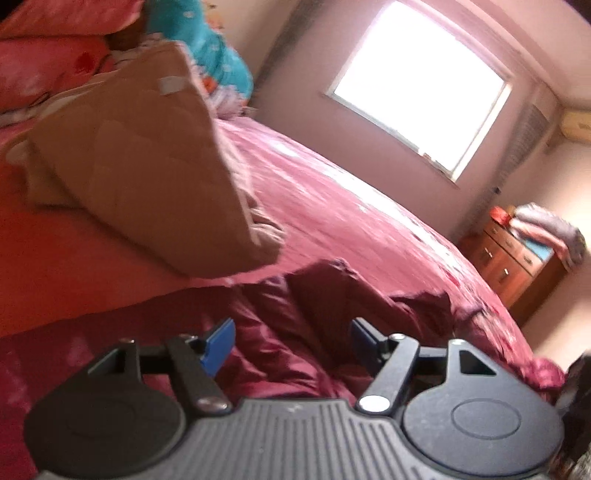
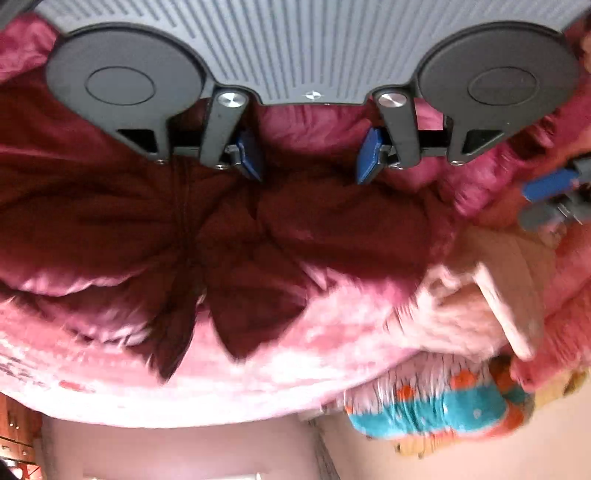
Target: Fold large clothes
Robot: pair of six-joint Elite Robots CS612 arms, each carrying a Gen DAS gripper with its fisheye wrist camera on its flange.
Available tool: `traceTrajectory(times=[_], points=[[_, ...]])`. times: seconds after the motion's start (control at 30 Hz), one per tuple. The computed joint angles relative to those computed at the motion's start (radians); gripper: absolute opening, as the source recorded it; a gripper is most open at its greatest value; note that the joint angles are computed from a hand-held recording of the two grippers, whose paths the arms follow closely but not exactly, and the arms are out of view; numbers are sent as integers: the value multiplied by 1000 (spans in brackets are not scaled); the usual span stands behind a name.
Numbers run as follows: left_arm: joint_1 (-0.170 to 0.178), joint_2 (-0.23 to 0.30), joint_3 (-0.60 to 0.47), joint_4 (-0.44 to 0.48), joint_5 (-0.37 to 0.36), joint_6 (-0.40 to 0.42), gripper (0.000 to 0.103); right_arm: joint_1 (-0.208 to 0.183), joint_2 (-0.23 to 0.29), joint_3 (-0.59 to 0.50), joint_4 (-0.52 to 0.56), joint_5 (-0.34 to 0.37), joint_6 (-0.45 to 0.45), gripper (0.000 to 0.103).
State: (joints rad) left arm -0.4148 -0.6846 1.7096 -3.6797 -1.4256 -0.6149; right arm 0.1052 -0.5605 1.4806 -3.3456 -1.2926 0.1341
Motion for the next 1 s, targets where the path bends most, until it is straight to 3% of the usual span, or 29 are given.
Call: traceTrajectory(times=[0.13,0.2,0.33,0.53,0.67,0.8,0.9,0.93,1.0], points=[[-3,10,-18,-22,-48,53,71,-15,-39,31,-105,-47,9,71],[-2,18,-28,-32,-94,81,72,-23,-53,12,-97,-94,-3,71],[-10,29,-44,-40,-170,143,73,-38,-36,-87,-15,-180,-95,71],[-18,37,-59,13,-243,212,77,-53,32,-273,232,-194,-182,71],[-19,37,-61,44,-258,221,77,-41,75,-358,355,-187,-276,69],[-15,41,-67,64,-273,212,78,-39,99,-421,530,-115,-372,70],[-13,42,-65,67,-284,214,81,-47,102,-438,639,-45,-428,83],[-13,43,-69,72,-286,215,81,-50,102,-444,684,-18,-440,92],[-12,44,-72,80,-292,218,82,-58,107,-461,769,35,-470,95]])
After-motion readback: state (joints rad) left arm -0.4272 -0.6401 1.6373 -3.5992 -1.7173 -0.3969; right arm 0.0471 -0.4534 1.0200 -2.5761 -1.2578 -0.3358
